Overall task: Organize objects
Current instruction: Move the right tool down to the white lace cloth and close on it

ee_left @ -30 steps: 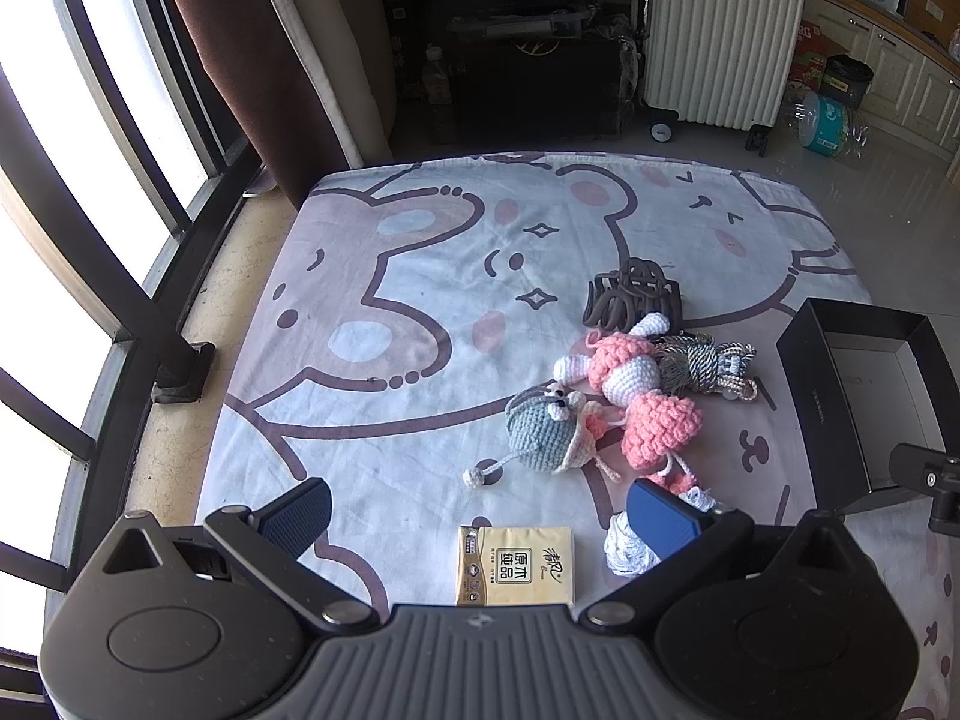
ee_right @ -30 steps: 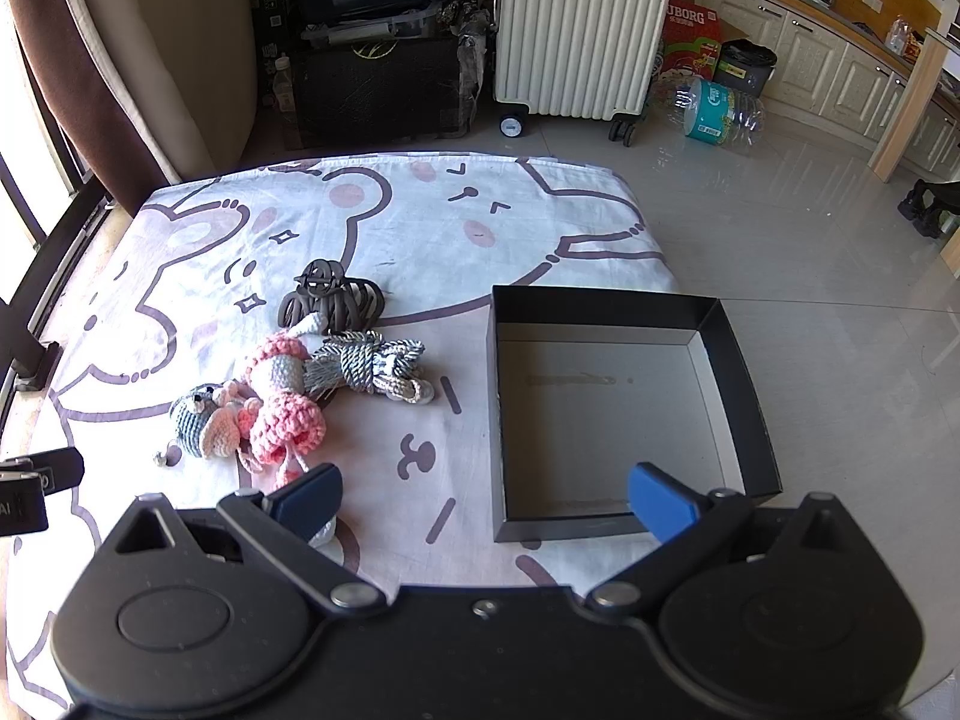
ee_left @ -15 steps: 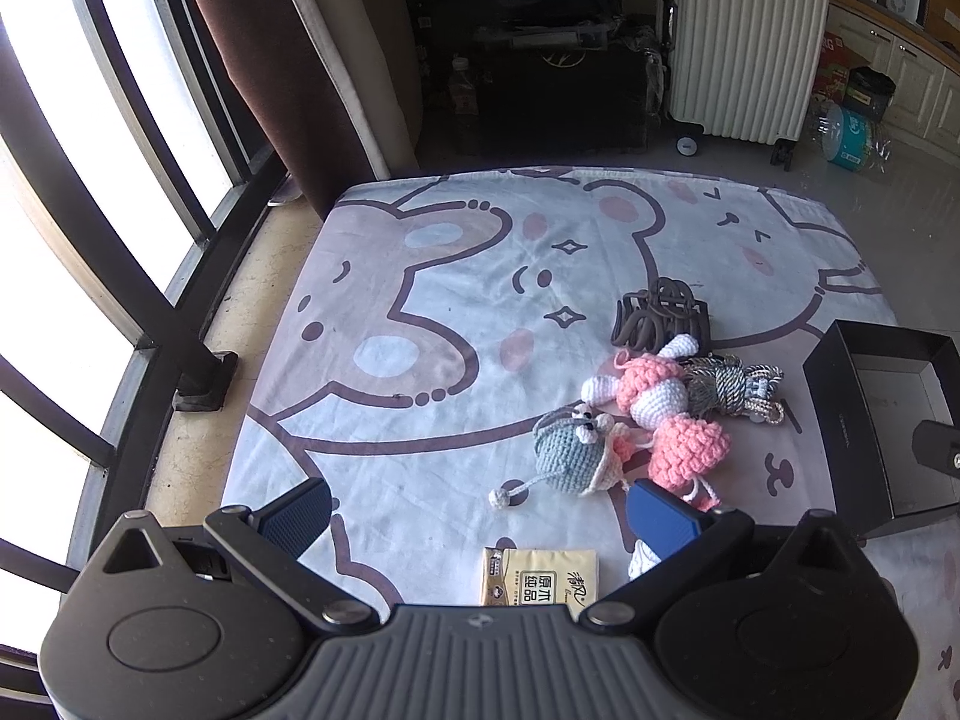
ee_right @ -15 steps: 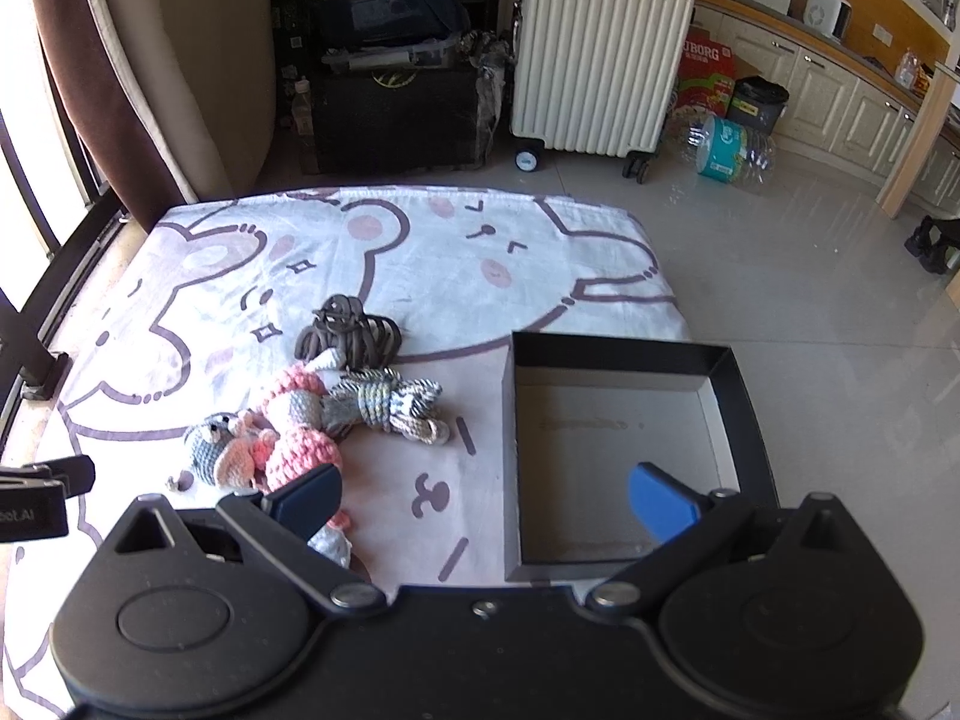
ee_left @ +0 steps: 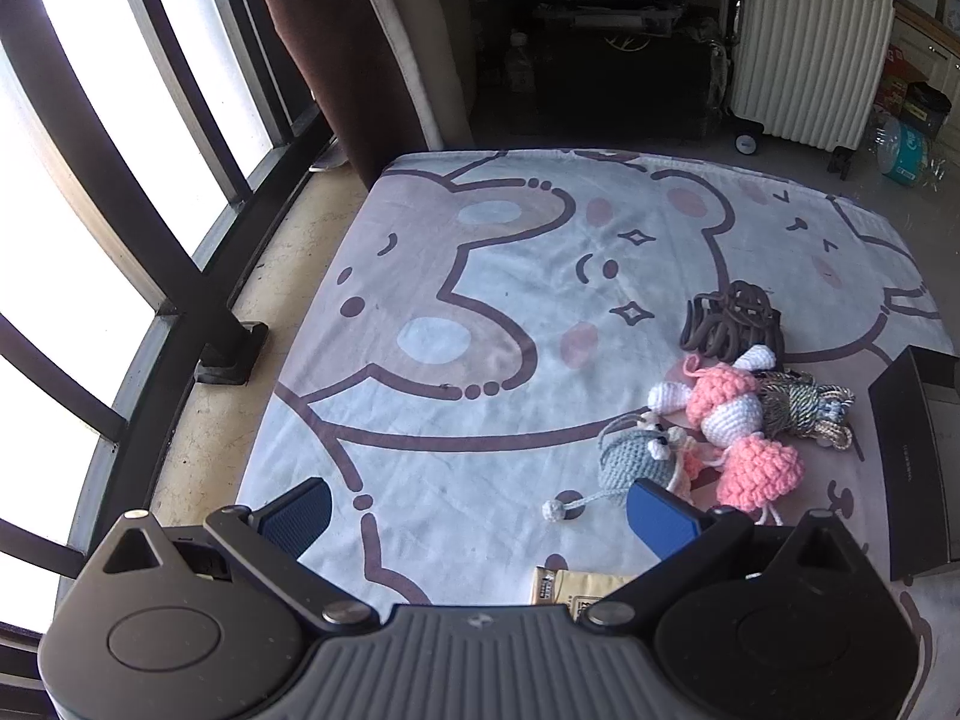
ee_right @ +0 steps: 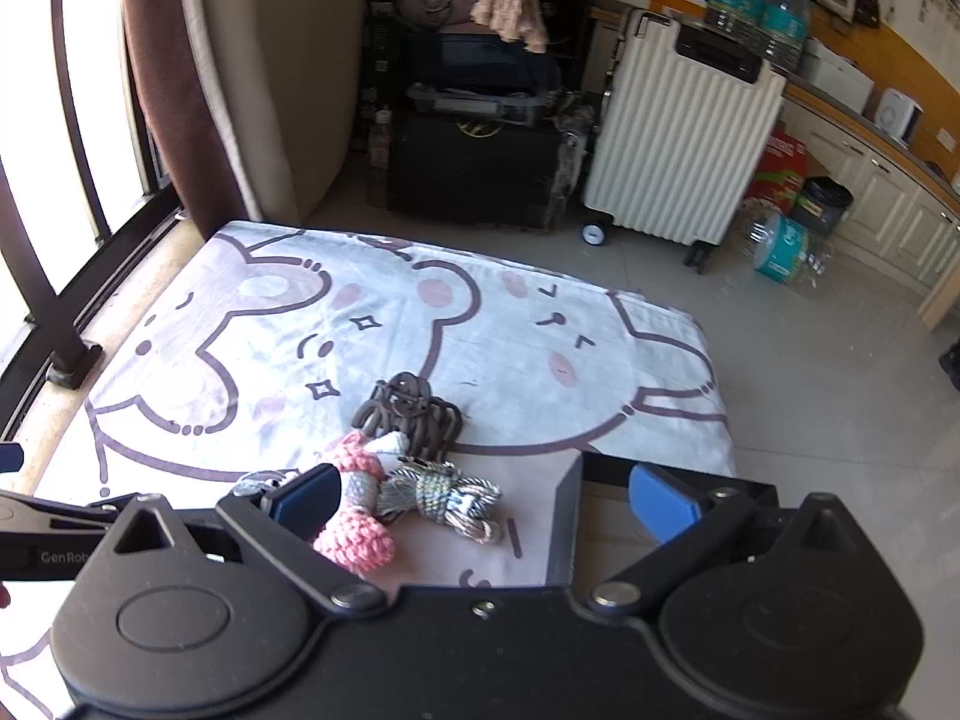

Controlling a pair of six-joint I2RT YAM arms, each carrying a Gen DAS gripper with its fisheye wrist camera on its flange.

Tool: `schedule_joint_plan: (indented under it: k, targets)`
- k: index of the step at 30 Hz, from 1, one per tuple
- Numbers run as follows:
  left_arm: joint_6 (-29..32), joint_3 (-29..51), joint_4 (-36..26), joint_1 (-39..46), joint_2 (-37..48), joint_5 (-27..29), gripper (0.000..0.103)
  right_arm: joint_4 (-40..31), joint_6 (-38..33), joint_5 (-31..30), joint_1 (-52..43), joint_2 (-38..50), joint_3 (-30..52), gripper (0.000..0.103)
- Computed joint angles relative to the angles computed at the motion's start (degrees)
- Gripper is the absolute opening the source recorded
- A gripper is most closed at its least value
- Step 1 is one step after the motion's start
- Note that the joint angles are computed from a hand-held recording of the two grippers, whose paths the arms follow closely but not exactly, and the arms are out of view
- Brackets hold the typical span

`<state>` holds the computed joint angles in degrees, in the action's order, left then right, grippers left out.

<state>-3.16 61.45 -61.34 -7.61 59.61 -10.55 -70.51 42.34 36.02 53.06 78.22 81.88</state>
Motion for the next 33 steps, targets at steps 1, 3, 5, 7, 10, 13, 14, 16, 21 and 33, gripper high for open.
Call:
schedule_joint_plan:
  k: [1,3,5,7,10,13,14,16,21,33]
  targets:
    - [0.3,-0.3,0.3,0.7,0.4,0.2,0.103,1.1,-0.9,-0.3,-0.1,0.2,-0.4,0.103]
    - [1.0,-1.1,0.9,2.4,1.3,1.0,0.103,4.1,-2.8,-1.6,-0.4,0.3,-2.1,0.103]
    - [1.4,-1.7,1.1,4.3,2.2,2.4,0.103,7.5,-4.3,-3.1,-0.7,-0.4,-4.8,0.103]
    - [1.2,-2.2,1.1,6.0,3.5,3.8,0.103,11.0,-5.7,-4.6,-0.8,-1.3,-7.6,0.103]
    - [0.7,-3.1,1.2,7.8,5.4,4.9,0.103,16.8,-7.7,-6.2,-0.4,-2.7,-12.8,0.103]
    - [-0.3,-3.8,0.9,9.5,7.2,6.4,0.103,21.6,-11.0,-8.1,0.3,-4.4,-17.8,0.103]
    - [-0.9,-3.8,0.6,10.0,7.9,7.0,0.103,22.9,-12.6,-8.7,0.5,-4.7,-19.2,0.103]
    - [-2.5,-3.8,-0.1,11.2,9.4,8.7,0.103,25.1,-15.6,-9.7,1.3,-5.2,-21.8,0.103]
    - [-6.0,-4.2,-1.1,12.4,12.5,12.5,0.103,26.3,-21.4,-12.7,3.1,-3.3,-24.1,0.096]
    - [-9.3,-5.4,-3.8,13.8,16.8,19.3,0.103,29.6,-29.1,-18.3,4.5,-0.8,-28.8,0.085]
